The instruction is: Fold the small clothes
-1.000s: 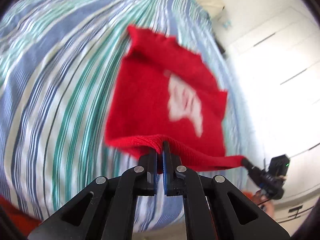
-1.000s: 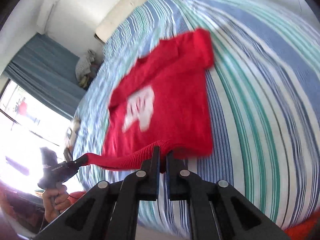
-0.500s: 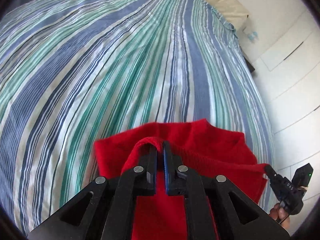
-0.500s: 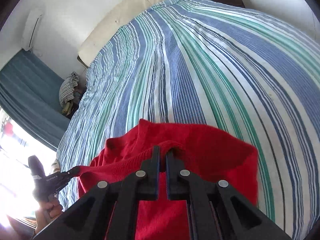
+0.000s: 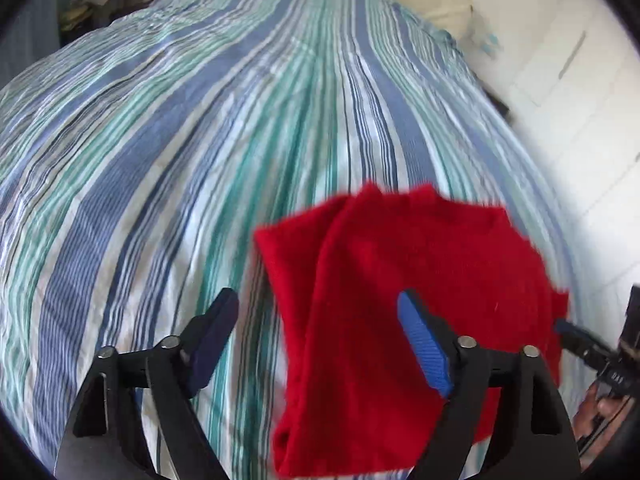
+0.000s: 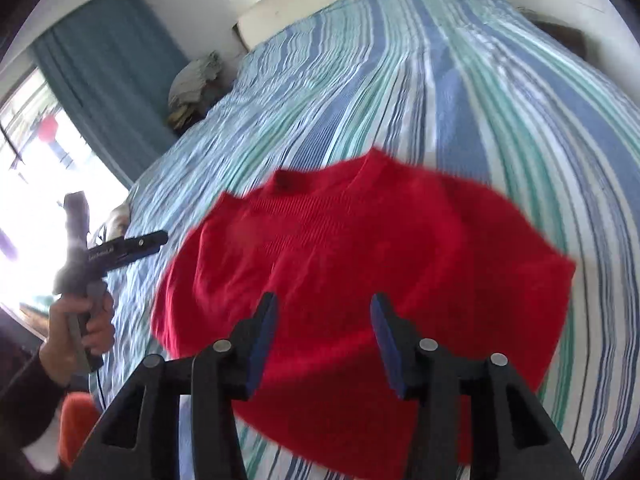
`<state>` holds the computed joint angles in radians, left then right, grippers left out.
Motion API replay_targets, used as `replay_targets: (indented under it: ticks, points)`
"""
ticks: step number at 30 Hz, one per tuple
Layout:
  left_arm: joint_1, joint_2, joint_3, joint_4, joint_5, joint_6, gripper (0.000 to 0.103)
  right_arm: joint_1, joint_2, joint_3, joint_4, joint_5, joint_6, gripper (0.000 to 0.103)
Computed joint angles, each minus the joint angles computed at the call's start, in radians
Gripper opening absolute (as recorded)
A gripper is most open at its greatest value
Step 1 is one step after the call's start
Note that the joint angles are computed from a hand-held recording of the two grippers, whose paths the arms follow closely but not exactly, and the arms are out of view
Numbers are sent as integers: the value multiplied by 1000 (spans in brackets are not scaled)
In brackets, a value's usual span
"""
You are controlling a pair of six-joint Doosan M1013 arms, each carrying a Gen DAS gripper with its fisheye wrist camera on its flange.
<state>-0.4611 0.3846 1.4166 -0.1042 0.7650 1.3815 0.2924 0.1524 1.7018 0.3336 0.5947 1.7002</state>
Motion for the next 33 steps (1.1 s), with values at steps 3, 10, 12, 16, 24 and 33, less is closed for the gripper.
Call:
replay_targets:
  ticks: [3,10,12,16,24,33]
  points:
    - [-37,15,26,179,99,-80,87,37,2,31,-269,124,211,47]
    - [-49,-180,213,165,-18,-170,91,140,-180,169,-589,58,616,66]
    - [-91,-229,266,259,-15,-201,92,179,-201,193,-635,79,673,66]
    - [-168,-277,327,418,9,-295,93,252,-223,239,-714,103,853,66]
    - [-203,-325,385,460,34,-397,92,359,-245,295,-838,167,1117,66]
    - [-224,-341,402,516,49,-455,92,386,-230,295,-886,224,1114,66]
